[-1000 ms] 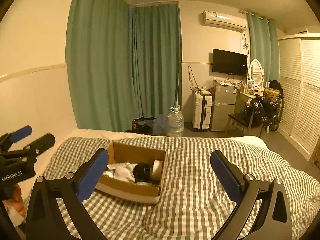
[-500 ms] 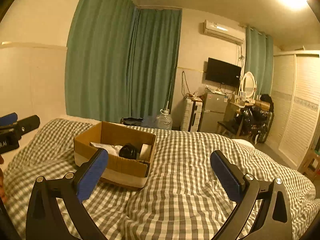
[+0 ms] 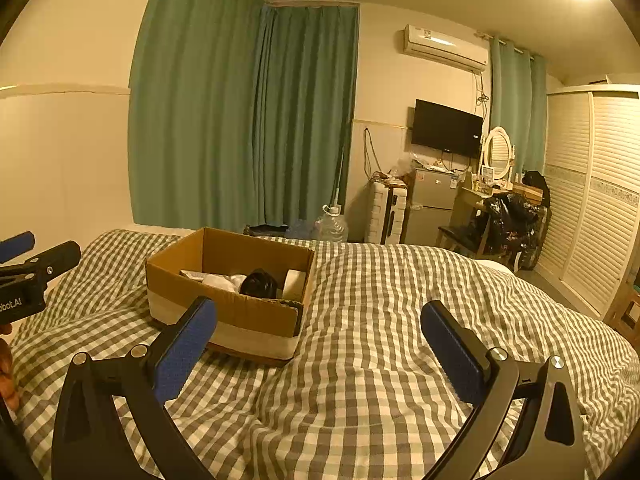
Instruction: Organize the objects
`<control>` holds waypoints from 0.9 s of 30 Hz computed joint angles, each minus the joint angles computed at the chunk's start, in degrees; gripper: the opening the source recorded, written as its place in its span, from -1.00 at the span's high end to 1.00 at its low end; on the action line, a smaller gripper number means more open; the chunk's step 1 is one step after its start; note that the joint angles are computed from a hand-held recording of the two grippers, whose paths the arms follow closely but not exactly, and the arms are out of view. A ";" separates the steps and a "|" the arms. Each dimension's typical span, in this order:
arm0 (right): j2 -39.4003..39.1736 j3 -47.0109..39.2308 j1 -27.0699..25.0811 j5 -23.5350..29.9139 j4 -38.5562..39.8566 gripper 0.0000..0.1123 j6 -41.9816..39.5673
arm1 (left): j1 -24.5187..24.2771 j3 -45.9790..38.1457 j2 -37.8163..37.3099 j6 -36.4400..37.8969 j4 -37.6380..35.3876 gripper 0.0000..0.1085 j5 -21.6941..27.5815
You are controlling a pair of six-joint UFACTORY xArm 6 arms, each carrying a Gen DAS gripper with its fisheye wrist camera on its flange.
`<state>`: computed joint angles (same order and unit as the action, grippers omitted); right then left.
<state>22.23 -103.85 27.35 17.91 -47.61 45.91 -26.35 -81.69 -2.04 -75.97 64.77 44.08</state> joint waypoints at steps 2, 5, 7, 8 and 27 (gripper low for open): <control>-0.11 0.29 -0.18 -0.28 -0.24 -0.82 0.58 | -0.11 0.07 -0.04 0.25 -0.10 -0.89 0.03; -0.20 0.53 -0.25 -0.32 0.29 -0.82 0.53 | -0.17 -0.21 0.16 0.89 -0.45 -0.89 0.20; -0.31 0.62 -0.25 -0.27 0.28 -0.82 0.65 | -0.22 -0.14 0.15 0.96 -0.40 -0.89 0.12; -0.28 0.58 -0.23 -0.26 0.36 -0.82 0.60 | -0.23 -0.13 0.18 1.04 -0.44 -0.89 0.07; -0.36 1.01 -0.07 -0.13 0.75 -0.82 -0.02 | -0.85 -0.45 0.80 2.23 -0.67 -0.89 -0.13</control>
<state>21.87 -102.85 27.28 17.78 -46.86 45.89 -27.20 -82.14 -1.25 -73.74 64.11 43.95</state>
